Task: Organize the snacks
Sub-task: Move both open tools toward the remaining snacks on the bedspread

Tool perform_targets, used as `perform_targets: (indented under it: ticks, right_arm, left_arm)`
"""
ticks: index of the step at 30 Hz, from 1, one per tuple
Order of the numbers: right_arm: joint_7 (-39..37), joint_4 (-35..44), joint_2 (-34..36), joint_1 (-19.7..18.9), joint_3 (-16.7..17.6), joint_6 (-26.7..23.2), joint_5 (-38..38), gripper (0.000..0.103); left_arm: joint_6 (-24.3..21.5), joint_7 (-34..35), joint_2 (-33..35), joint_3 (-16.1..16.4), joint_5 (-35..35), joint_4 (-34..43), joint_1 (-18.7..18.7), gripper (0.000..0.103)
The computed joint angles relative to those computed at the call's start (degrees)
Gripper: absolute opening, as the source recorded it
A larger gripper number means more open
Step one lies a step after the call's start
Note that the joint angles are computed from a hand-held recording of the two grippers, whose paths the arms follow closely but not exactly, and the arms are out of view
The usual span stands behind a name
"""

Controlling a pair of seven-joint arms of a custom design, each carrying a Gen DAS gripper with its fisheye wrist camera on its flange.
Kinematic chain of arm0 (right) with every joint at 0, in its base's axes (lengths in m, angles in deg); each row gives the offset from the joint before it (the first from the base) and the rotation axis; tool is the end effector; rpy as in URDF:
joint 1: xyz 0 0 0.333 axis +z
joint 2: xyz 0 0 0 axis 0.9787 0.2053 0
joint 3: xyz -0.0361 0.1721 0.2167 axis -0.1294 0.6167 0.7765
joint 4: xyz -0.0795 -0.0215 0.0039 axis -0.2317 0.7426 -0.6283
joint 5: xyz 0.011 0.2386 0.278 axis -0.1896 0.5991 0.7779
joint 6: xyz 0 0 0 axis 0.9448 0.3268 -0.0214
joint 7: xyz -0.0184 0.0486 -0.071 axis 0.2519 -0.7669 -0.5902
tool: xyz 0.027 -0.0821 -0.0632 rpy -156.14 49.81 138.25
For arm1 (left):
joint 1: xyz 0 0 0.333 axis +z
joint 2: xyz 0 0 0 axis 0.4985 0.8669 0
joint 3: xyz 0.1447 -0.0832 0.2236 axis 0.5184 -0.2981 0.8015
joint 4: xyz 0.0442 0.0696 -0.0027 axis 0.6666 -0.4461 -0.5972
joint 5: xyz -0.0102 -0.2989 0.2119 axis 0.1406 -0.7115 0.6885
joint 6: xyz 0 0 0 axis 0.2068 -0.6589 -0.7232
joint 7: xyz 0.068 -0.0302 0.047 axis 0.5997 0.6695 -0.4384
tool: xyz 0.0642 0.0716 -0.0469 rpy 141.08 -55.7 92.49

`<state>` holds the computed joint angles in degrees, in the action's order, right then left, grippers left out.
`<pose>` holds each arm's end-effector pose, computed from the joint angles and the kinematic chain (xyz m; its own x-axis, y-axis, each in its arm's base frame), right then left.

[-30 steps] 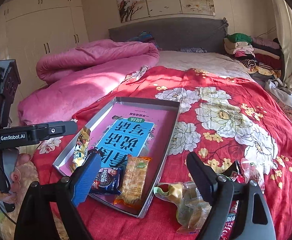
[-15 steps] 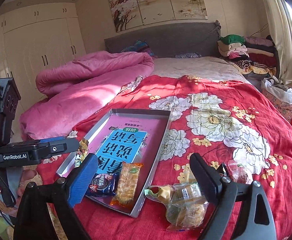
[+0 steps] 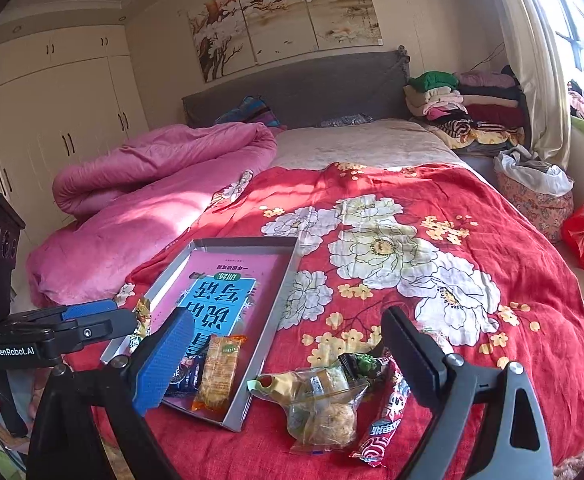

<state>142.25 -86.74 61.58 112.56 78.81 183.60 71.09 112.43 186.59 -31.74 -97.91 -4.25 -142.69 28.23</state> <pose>0.5883 0.3434 0.5074 0.2555 -0.9480 -0.1899 -0.5803 0.0067 -0.8144 0.5913 -0.1050 0.5088 -0.2082 -0.9257 0.3158 -0.7244 -0.0710 -0.6857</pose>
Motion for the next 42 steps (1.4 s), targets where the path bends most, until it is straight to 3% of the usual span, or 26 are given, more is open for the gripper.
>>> perform_targets:
  ticks: [12, 20, 30, 42]
  right_arm:
    - [6.8, -4.5, -3.6, 1.1, -3.6, 2.6, -5.7, 0.096]
    - [16.0, -7.2, -6.3, 1.5, -6.5, 3.6, -14.3, 0.098]
    - [24.6, -10.0, -9.3, -2.6, -4.3, 3.3, -22.5, 0.098]
    - [27.7, -12.8, -11.7, -8.1, 0.3, 1.7, -24.5, 0.098]
  left_arm:
    - [-2.9, -0.1, 0.4, -0.7, -0.8, 2.1, -1.1, 0.079]
    - [-4.9, -1.2, 1.2, -1.1, 1.0, 3.7, -1.8, 0.079]
    - [-7.6, -2.5, 2.9, -1.9, 3.2, 6.0, -2.3, 0.079]
    - [-10.7, -3.4, 4.8, -3.1, 6.0, 7.8, -3.1, 0.079]
